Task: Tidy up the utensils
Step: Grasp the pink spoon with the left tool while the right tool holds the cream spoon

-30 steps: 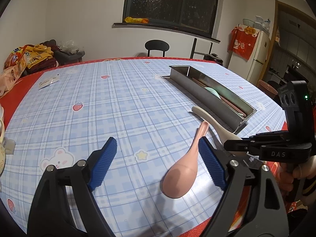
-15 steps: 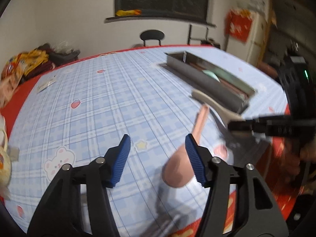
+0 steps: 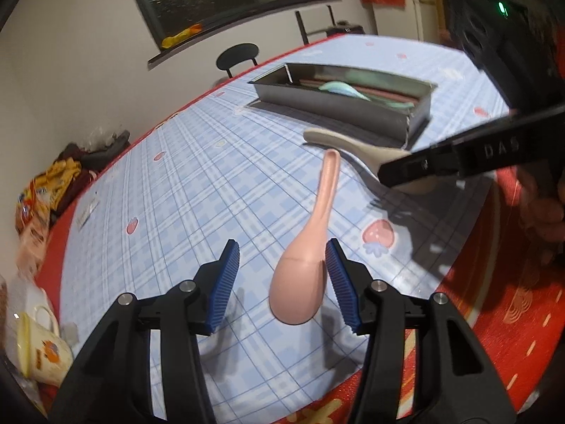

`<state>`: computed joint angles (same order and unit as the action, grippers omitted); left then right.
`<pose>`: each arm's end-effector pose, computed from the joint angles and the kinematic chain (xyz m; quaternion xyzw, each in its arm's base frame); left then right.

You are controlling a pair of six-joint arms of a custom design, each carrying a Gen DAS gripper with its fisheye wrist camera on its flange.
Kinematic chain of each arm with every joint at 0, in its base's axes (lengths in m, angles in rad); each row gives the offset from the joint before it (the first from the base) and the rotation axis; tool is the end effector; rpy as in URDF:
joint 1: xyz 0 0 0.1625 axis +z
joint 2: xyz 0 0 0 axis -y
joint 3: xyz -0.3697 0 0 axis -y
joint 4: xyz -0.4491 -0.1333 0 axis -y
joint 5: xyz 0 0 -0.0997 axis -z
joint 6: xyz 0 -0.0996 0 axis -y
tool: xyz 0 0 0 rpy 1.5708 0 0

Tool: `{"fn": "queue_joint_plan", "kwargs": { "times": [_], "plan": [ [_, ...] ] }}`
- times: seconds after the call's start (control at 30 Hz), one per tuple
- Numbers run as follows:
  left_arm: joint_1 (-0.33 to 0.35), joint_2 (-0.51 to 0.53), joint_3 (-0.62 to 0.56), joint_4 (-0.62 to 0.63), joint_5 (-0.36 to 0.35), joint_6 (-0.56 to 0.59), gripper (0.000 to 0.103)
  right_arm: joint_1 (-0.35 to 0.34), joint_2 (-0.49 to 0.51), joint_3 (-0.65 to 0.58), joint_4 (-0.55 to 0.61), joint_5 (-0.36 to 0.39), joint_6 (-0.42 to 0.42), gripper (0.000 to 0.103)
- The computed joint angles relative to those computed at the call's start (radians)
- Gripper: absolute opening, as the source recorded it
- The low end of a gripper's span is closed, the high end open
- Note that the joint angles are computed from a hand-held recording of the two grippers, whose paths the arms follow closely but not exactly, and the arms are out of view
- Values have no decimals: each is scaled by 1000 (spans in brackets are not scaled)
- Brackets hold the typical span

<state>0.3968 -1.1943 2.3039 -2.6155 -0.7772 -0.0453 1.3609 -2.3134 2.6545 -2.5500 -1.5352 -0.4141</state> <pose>-0.3183 -0.3549 0.0280 0.5036 0.7722 -0.1966 0.3338 0.0687 -0.3343 0.2641 0.1023 -0.9439 0.3037 0.0802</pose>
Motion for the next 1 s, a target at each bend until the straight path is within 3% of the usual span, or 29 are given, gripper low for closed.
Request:
{"fn": "queue_joint_plan", "kwargs": {
  "times": [0.27,0.33,0.43,0.67,0.73,0.9,1.0],
  "plan": [
    [-29,57,-23,50,50,44,49,-5,-4,0,7,8,-2,8],
    [-36,74,-30,70,72,48,45,-5,-4,0,7,8,-2,8],
    [-40,92,-42,110,102,42,30,-5,-4,0,6,9,-2,8],
    [-37,91,-37,89,101,55,27,-8,-11,2,13,14,-2,8],
    [-20,81,-44,76,72,49,27,-8,-11,2,13,14,-2,8],
    [84,37,-94,46,-102,-33,26,-9,-9,2,11,14,-2,8],
    [130,31,-115,30,-165,-77,25,-8,-8,3,10,14,0,8]
  ]
}}
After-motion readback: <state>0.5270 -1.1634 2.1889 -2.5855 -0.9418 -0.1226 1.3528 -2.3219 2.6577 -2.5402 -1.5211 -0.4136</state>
